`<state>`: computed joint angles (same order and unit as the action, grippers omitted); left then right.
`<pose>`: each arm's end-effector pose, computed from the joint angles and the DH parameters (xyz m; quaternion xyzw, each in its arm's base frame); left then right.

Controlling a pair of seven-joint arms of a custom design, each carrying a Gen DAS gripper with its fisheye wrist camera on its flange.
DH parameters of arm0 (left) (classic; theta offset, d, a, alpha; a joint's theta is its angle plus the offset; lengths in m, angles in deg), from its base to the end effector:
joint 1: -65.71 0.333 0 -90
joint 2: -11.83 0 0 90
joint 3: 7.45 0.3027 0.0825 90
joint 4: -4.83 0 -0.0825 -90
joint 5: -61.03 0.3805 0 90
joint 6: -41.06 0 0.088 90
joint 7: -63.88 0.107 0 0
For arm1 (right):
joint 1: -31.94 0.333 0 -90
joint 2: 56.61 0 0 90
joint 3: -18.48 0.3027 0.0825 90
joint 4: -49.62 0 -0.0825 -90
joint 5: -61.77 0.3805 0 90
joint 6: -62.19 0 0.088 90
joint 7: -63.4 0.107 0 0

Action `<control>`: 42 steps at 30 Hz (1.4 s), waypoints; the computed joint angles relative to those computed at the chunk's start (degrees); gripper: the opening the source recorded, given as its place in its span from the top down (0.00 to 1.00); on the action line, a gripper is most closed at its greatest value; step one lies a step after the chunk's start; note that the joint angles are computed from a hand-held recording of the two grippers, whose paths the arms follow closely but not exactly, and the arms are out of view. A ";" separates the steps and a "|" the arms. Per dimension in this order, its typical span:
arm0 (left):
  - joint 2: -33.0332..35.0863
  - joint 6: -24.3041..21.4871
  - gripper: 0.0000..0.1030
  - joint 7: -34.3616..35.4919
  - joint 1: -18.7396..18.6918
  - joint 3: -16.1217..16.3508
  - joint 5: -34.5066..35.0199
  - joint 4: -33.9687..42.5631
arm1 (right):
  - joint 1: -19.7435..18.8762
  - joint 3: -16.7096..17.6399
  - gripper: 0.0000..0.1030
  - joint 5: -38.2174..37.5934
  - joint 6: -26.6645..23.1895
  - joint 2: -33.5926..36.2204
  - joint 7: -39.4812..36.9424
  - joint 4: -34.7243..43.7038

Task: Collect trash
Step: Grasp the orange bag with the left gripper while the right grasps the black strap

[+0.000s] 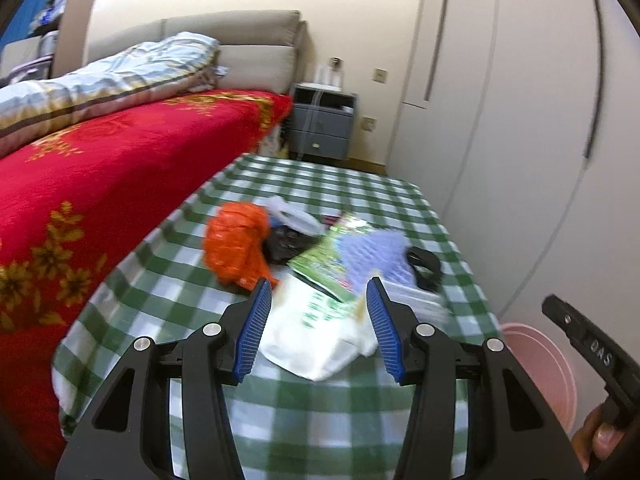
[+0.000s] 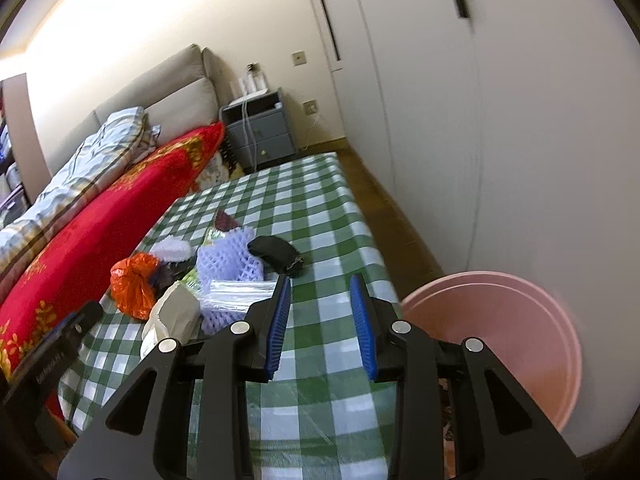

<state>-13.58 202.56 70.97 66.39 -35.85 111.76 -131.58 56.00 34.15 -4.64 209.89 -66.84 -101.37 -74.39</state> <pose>0.3921 -0.2747 0.5309 -0.6623 0.5596 -0.3863 0.3147 0.4001 0.3615 0.5140 -0.5225 0.6967 -0.2774 0.4057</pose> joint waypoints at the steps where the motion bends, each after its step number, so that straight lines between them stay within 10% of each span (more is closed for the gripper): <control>1: 0.26 -0.40 0.52 -1.19 1.08 -0.51 0.83 0.37 | -0.21 -0.23 0.69 -0.26 0.82 0.85 0.20 0.57; 18: 8.86 -8.97 0.52 -8.13 -2.19 5.36 12.53 6.22 | 3.25 -6.67 0.68 -1.31 4.61 14.52 -8.72 14.32; 42: 16.41 -10.57 0.38 -3.34 -6.17 13.18 6.29 11.42 | 8.16 -14.78 0.57 24.04 7.07 29.22 -38.61 27.53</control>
<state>2.83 192.00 67.64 60.21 -22.67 118.04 -120.16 64.16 19.38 19.40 216.96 -37.62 -139.98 -46.86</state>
